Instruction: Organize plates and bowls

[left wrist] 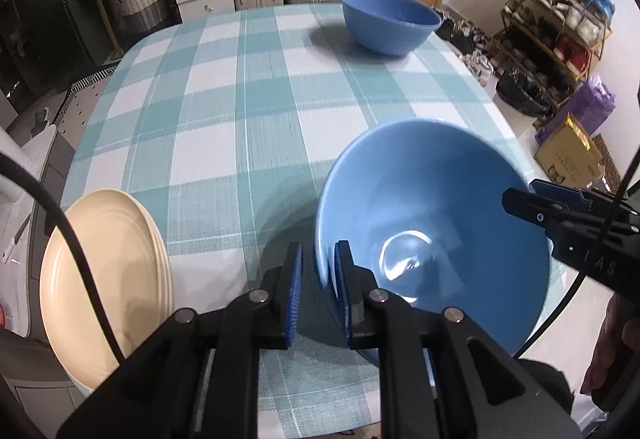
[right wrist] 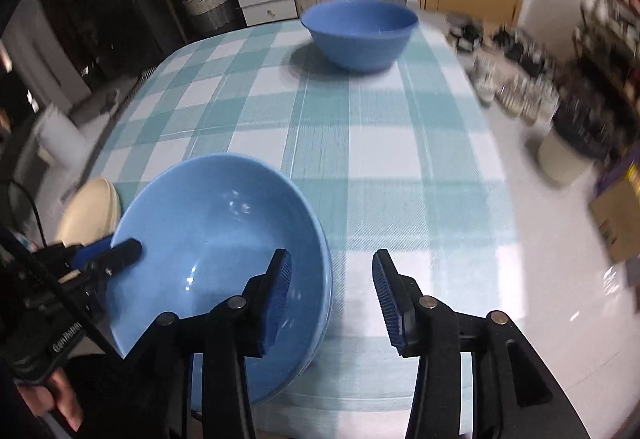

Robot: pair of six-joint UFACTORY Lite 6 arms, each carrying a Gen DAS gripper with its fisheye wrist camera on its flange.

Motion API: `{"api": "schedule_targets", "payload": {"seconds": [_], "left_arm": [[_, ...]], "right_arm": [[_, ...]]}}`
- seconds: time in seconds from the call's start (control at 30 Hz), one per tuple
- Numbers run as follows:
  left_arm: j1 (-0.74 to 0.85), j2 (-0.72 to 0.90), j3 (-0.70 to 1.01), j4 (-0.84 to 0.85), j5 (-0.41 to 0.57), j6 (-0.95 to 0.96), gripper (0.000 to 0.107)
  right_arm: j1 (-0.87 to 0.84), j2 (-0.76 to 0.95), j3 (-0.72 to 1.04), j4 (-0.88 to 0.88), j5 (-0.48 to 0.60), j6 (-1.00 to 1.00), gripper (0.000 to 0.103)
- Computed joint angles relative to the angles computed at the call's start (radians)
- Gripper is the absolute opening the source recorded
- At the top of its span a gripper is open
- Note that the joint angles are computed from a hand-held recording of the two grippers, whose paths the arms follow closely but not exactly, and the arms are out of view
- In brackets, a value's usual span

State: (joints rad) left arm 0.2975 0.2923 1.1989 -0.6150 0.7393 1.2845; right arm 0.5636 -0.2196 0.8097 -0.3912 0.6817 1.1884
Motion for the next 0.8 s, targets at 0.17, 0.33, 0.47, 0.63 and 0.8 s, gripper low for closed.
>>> {"api": "schedule_targets", "payload": {"seconds": [0.17, 0.33, 0.47, 0.63, 0.8], "left_arm": [[-0.007, 0.04, 0.01, 0.007, -0.013, -0.005, 0.026], [0.001, 0.047, 0.025, 0.006, 0.005, -0.014, 0.027], [0.027, 0.048, 0.046, -0.032, 0.025, 0.005, 0.043], [0.053, 0.144, 0.127, -0.026, 0.091, -0.056, 0.045], [0.027, 0.193, 0.133, 0.021, 0.119, -0.115, 0.047]], "right_arm": [[-0.065, -0.047, -0.107, 0.087, -0.156, -0.014, 0.043], [-0.093, -0.041, -0.139, 0.15, -0.225, -0.066, 0.043], [-0.116, -0.033, -0.165, 0.207, -0.284, -0.11, 0.043], [-0.144, -0.033, -0.223, 0.361, -0.392, -0.22, 0.043], [-0.157, -0.011, -0.259, 0.644, -0.483, -0.464, 0.043]]}}
